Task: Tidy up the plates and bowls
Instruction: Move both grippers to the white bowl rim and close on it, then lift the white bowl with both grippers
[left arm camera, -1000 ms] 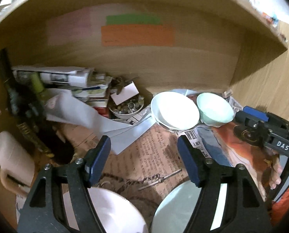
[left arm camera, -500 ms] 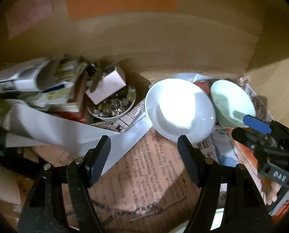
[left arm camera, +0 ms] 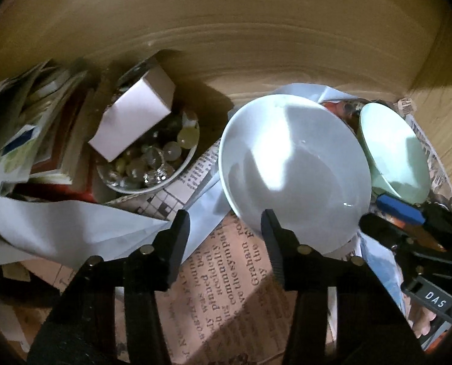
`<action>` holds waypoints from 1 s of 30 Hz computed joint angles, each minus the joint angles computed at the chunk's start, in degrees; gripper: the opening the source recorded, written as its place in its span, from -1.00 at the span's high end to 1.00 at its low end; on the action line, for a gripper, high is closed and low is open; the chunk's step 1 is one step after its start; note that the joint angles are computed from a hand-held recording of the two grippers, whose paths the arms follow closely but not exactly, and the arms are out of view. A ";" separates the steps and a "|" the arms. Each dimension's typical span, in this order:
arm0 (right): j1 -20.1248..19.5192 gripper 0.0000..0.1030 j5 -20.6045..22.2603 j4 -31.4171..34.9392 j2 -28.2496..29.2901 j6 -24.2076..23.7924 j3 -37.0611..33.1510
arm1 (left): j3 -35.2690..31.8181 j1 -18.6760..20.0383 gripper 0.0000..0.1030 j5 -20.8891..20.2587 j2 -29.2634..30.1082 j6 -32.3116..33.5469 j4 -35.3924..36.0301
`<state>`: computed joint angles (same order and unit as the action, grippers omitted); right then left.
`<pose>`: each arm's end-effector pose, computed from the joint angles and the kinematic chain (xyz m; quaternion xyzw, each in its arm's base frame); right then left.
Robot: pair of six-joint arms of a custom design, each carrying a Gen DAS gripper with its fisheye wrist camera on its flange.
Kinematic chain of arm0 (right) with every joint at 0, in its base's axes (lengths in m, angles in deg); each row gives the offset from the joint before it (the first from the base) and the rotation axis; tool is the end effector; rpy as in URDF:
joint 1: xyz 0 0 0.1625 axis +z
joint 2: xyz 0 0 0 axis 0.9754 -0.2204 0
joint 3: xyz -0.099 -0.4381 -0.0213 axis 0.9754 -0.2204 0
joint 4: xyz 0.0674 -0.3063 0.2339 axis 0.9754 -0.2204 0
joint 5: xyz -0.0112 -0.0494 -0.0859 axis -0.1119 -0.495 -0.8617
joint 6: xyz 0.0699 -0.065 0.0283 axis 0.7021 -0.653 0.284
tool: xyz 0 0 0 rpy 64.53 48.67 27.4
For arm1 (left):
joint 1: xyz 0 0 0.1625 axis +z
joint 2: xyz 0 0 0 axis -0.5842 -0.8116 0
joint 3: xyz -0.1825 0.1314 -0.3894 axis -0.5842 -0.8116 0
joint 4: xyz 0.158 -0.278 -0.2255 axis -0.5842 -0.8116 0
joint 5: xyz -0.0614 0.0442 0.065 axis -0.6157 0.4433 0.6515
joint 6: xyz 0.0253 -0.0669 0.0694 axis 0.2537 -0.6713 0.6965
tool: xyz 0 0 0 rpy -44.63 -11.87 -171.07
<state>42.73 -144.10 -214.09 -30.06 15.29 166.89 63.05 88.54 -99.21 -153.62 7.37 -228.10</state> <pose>0.3237 -0.3626 -0.0544 0.3094 -0.9228 0.1792 0.1436 -0.0078 -0.3695 0.2681 0.0268 0.8766 -0.2757 0.3934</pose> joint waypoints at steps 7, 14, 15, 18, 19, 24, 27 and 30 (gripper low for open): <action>-0.70 0.45 1.40 2.79 0.41 1.41 -1.77 | -1.04 3.03 0.51 -2.04 5.20 6.92 -7.61; 0.35 0.50 -0.16 4.24 1.13 0.76 -2.82 | -0.82 2.67 0.58 -2.93 4.06 6.09 -4.49; 0.38 0.50 0.18 4.69 0.78 0.85 -2.46 | -0.81 2.60 0.58 -3.24 3.71 5.52 -3.69; 0.85 0.50 0.51 5.02 0.10 0.81 -1.30 | -0.34 2.02 0.58 -4.31 1.97 3.12 -0.30; 1.11 0.50 0.64 4.85 -0.17 0.64 -0.52 | -0.03 1.62 0.58 -4.57 1.20 2.32 1.00; 1.63 0.50 2.13 3.69 -1.47 0.94 3.23 | 2.42 -2.15 0.58 -5.75 -3.58 -2.82 9.14; 1.96 0.50 3.12 2.05 -2.15 0.98 6.00 | 3.58 -4.48 0.58 -6.46 -5.90 -5.04 13.23; 1.95 0.50 4.22 1.54 -2.52 1.26 7.60 | 4.57 -7.23 0.58 -7.33 -8.18 -7.37 17.31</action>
<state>44.68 -139.88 -212.55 -32.57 16.54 174.49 67.62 81.31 -106.54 -161.80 0.00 -210.78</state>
